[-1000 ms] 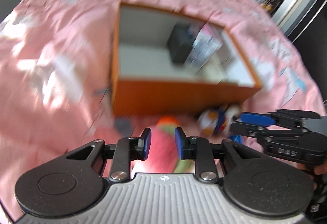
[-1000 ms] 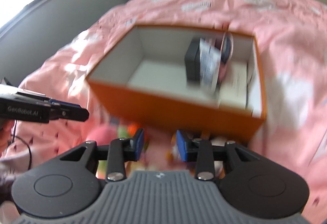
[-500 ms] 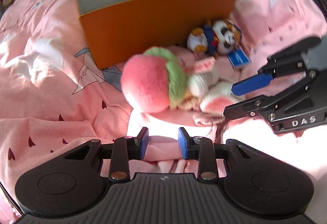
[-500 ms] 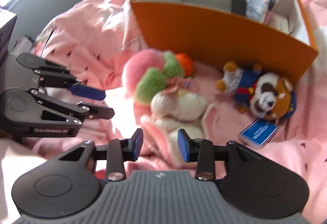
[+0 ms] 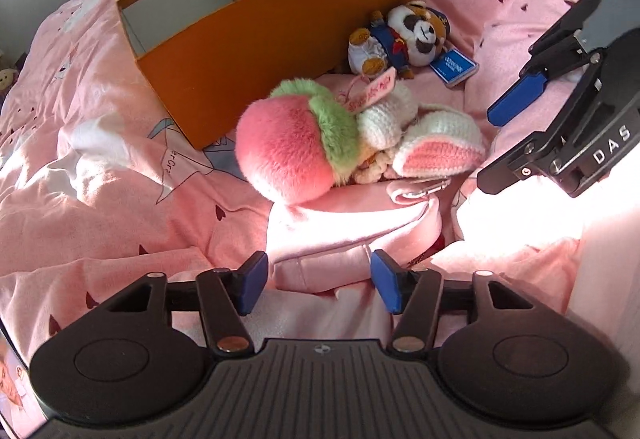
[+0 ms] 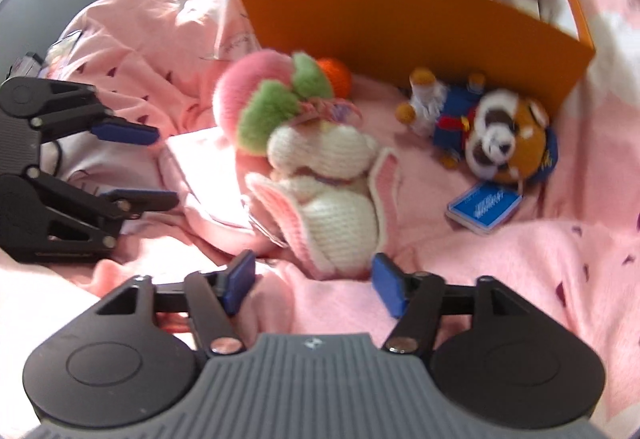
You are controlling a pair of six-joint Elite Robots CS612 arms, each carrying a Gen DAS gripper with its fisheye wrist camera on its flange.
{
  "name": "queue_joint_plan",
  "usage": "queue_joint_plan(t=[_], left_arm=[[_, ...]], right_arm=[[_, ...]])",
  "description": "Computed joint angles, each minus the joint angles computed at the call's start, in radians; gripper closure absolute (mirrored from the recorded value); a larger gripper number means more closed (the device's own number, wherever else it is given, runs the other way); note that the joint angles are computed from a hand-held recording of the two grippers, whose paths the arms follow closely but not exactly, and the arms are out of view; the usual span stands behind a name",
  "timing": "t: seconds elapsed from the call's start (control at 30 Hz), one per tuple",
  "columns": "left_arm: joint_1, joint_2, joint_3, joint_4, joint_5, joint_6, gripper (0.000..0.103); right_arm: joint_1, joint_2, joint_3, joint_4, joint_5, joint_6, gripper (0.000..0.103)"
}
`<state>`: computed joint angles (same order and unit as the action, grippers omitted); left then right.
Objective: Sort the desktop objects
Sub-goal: 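Move both tools back toward the plush toys beside the orange box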
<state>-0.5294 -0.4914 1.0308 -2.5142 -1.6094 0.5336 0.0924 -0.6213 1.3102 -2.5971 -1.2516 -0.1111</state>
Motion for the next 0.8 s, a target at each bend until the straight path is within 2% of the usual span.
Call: queue_joint_plan(t=[0.07, 0.2, 0.23, 0.27, 0.37, 0.5, 0.53, 0.6, 0.67, 0.8], left_arm=[[0.001, 0.016, -0.019, 0.018, 0.001, 0.003, 0.030], [-0.002, 0.024, -0.015, -0.023, 0.002, 0.014, 0.026], [-0.001, 0.027, -0.016, -0.030, -0.002, 0.011, 0.025], [-0.001, 0.028, -0.018, -0.033, -0.002, 0.005, 0.025], [0.003, 0.033, -0.025, -0.052, -0.024, -0.020, 0.024], [0.012, 0.047, -0.039, -0.111, -0.076, -0.076, 0.028], [0.013, 0.051, -0.043, -0.131, -0.084, -0.103, 0.034], [0.013, 0.060, -0.059, -0.155, -0.083, -0.149, 0.041], [0.012, 0.071, -0.080, -0.161, -0.075, -0.179, 0.042], [0.010, 0.075, -0.091, -0.162, -0.069, -0.145, 0.042]], right_arm=[[-0.004, 0.015, -0.022, 0.051, 0.023, 0.004, 0.032], [0.000, 0.046, -0.070, 0.110, 0.025, 0.003, 0.033], [0.003, 0.053, -0.083, 0.118, 0.010, 0.009, 0.037], [0.007, 0.057, -0.092, 0.113, -0.012, 0.015, 0.046], [0.010, 0.059, -0.094, 0.044, -0.057, 0.044, 0.058], [-0.008, 0.057, -0.073, -0.106, -0.024, 0.134, 0.062], [-0.012, 0.059, -0.075, -0.133, -0.018, 0.155, 0.062], [-0.016, 0.066, -0.082, -0.171, -0.019, 0.191, 0.063], [-0.019, 0.075, -0.093, -0.196, -0.011, 0.221, 0.063], [-0.022, 0.083, -0.105, -0.216, -0.030, 0.275, 0.063]])
